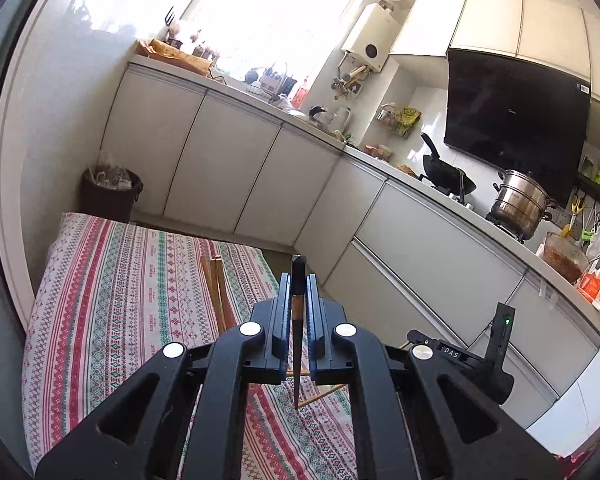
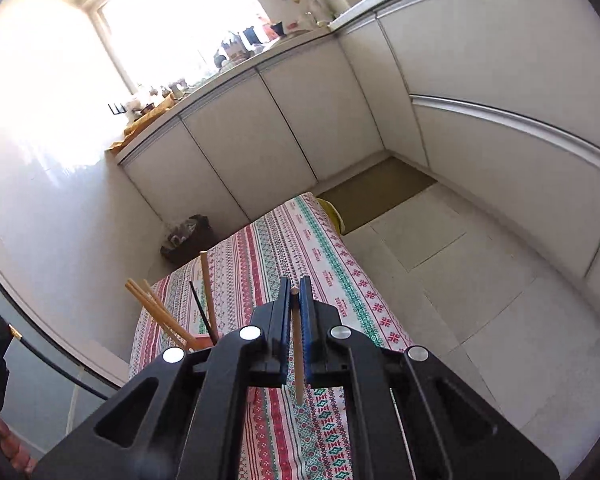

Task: Organize utensils
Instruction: 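Carry both chopsticks to the pink basket and lower them in, then open both tools to release the chopsticks into the basket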

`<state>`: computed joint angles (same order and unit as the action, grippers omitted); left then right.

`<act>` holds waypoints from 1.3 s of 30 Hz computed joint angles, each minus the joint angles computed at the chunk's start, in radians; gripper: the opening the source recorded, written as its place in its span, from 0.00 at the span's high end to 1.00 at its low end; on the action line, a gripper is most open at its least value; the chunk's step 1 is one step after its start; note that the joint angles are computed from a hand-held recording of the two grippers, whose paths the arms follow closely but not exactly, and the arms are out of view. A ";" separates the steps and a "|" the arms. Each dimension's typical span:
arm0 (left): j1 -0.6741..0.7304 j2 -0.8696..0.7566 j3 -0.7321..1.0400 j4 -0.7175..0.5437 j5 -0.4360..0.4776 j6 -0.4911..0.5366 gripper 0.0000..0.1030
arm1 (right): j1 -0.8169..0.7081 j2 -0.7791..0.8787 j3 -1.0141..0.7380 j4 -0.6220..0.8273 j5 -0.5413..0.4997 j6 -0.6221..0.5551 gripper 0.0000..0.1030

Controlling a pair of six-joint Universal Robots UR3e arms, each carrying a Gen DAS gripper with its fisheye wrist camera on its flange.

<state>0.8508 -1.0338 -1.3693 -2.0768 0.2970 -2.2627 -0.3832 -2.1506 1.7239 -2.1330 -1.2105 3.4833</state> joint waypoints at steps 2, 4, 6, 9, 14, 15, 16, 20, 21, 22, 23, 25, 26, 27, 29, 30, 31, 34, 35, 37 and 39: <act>-0.027 0.006 -0.045 0.142 0.004 -0.103 0.94 | 0.007 0.019 -0.058 0.036 -0.002 -0.016 0.95; -0.055 0.006 -0.085 0.281 0.013 -0.208 0.94 | -0.003 0.036 -0.126 0.082 0.011 -0.032 0.95; -0.073 0.004 -0.117 0.398 0.022 -0.298 0.94 | -0.018 0.042 -0.195 0.122 0.028 -0.041 0.95; -0.081 0.000 -0.147 0.531 0.024 -0.400 0.94 | -0.022 0.095 -0.325 0.126 0.033 -0.047 0.95; -0.066 -0.013 -0.157 0.672 0.010 -0.513 0.94 | -0.014 0.238 -0.622 0.150 0.067 -0.028 0.95; -0.070 -0.022 -0.156 0.710 0.014 -0.544 0.94 | 0.006 0.273 -0.682 0.149 0.059 -0.018 0.95; -0.073 -0.031 -0.158 0.751 0.019 -0.572 0.94 | 0.050 0.322 -0.748 0.141 0.026 -0.008 0.95; -0.080 -0.056 -0.160 0.835 0.044 -0.621 0.94 | 0.228 0.522 -0.997 0.142 -0.105 0.012 0.95; -0.080 -0.057 -0.164 0.842 0.049 -0.625 0.94 | 0.270 0.577 -1.061 0.153 -0.132 0.012 0.95; -0.080 -0.061 -0.166 0.848 0.055 -0.629 0.94 | 0.315 0.626 -1.100 0.149 -0.166 0.010 0.95; -0.076 -0.064 -0.169 0.846 0.058 -0.626 0.94 | 0.354 0.666 -1.129 0.143 -0.198 0.009 0.95; -0.071 -0.070 -0.172 0.845 0.067 -0.620 0.94 | 0.414 0.726 -1.129 0.110 -0.235 0.005 0.95; -0.069 -0.072 -0.174 0.847 0.073 -0.619 0.94 | 0.449 0.751 -1.113 0.084 -0.268 0.002 0.95; -0.066 -0.076 -0.176 0.849 0.075 -0.617 0.94 | 0.469 0.762 -1.070 0.041 -0.276 -0.003 0.95; -0.073 -0.086 -0.176 0.862 0.087 -0.624 0.94 | 0.488 0.778 -0.991 -0.026 -0.262 -0.017 0.95; -0.082 -0.094 -0.177 0.884 0.099 -0.635 0.94 | 0.490 0.793 -0.980 -0.028 -0.245 -0.025 0.95; -0.096 -0.106 -0.177 0.911 0.113 -0.650 0.94 | 0.495 0.825 -1.012 0.007 -0.236 -0.041 0.95; -0.174 -0.165 -0.174 1.041 0.191 -0.721 0.94 | 0.498 0.859 -1.051 0.070 -0.223 -0.038 0.87; -0.207 -0.186 -0.171 1.085 0.227 -0.742 0.94 | 0.493 0.842 -1.027 0.056 -0.215 -0.033 0.78; -0.277 -0.233 -0.161 1.160 0.305 -0.773 0.94 | 0.490 0.781 -0.933 -0.009 -0.214 -0.017 0.65; -0.327 -0.272 -0.150 1.200 0.358 -0.788 0.94 | 0.473 0.725 -0.877 -0.026 -0.199 -0.016 0.64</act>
